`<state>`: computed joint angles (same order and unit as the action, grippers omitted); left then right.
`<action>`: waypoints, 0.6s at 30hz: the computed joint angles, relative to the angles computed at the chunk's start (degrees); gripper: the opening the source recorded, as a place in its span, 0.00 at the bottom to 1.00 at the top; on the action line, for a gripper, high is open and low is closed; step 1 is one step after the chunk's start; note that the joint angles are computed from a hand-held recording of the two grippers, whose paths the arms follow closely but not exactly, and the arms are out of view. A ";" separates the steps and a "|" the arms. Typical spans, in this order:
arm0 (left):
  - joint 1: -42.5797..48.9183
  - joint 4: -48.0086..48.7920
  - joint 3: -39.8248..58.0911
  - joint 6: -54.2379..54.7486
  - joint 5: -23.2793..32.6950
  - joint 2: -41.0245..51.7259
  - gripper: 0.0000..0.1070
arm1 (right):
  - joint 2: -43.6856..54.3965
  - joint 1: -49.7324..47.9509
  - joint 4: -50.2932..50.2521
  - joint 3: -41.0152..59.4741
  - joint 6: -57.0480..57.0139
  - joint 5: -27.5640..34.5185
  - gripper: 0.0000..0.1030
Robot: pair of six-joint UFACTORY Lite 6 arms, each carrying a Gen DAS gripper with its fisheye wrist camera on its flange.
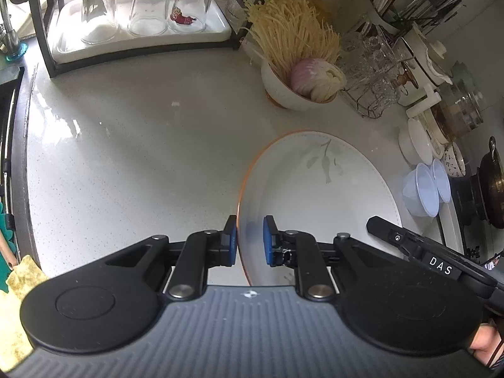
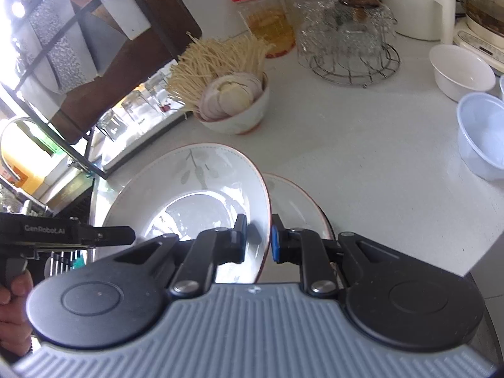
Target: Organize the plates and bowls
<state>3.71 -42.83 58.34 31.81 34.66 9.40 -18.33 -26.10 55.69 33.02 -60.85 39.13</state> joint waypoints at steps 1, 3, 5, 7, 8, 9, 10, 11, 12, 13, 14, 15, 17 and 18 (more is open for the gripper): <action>-0.50 0.00 -0.28 -0.17 -0.30 0.17 0.18 | -0.42 -0.21 -0.37 -0.58 -0.05 -0.41 0.18; -1.44 0.32 -0.58 -0.71 -0.88 0.61 0.18 | -1.12 -0.68 -0.73 -1.57 -0.56 -1.09 0.18; -2.19 0.18 -0.76 -0.69 -1.07 1.35 0.18 | -1.35 -1.60 -0.89 -2.26 -1.05 -1.37 0.18; -3.04 0.15 -0.88 -0.90 -1.45 2.03 0.18 | -1.09 -2.37 -0.68 -2.64 -1.81 -1.69 0.18; -3.41 0.28 -0.80 -1.21 -1.60 2.41 0.18 | -0.88 -2.74 -0.44 -2.80 -2.44 -1.77 0.18; -3.78 0.33 -0.73 -1.47 -1.80 2.73 0.18 | -0.70 -3.06 -0.21 -3.02 -3.08 -1.98 0.18; -4.15 0.42 -0.76 -1.45 -2.08 3.04 0.18 | -0.64 -3.29 -0.02 -3.29 -3.50 -2.27 0.18; -4.49 0.69 -0.74 -1.67 -2.29 3.20 0.18 | -0.75 -3.30 0.38 -3.74 -4.01 -2.86 0.18; -4.82 0.83 -0.70 -1.91 -2.52 3.31 0.18 | -0.86 -3.31 0.90 -4.21 -4.68 -3.41 0.19; -5.12 1.23 -0.55 -2.33 -2.71 3.53 0.18 | -0.76 -3.08 1.51 -4.62 -5.03 -4.15 0.19; -5.47 2.05 -0.20 -3.09 -2.91 3.84 0.18 | -0.40 -2.70 1.97 -4.80 -5.10 -4.85 0.19; -5.74 2.60 0.02 -3.46 -3.12 3.92 0.18 | -0.04 -2.59 2.45 -5.00 -5.49 -5.25 0.19; -6.39 3.99 1.15 -4.43 -3.09 4.67 0.18 | 0.28 -2.60 3.59 -5.44 -6.57 -5.74 0.20; -6.88 4.64 1.97 -5.16 -3.10 5.35 0.18 | 0.69 -2.85 3.79 -5.39 -6.75 -5.76 0.20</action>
<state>-3.16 -38.20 60.30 26.65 31.56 14.75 -17.65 -28.95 59.49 27.62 -67.59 33.38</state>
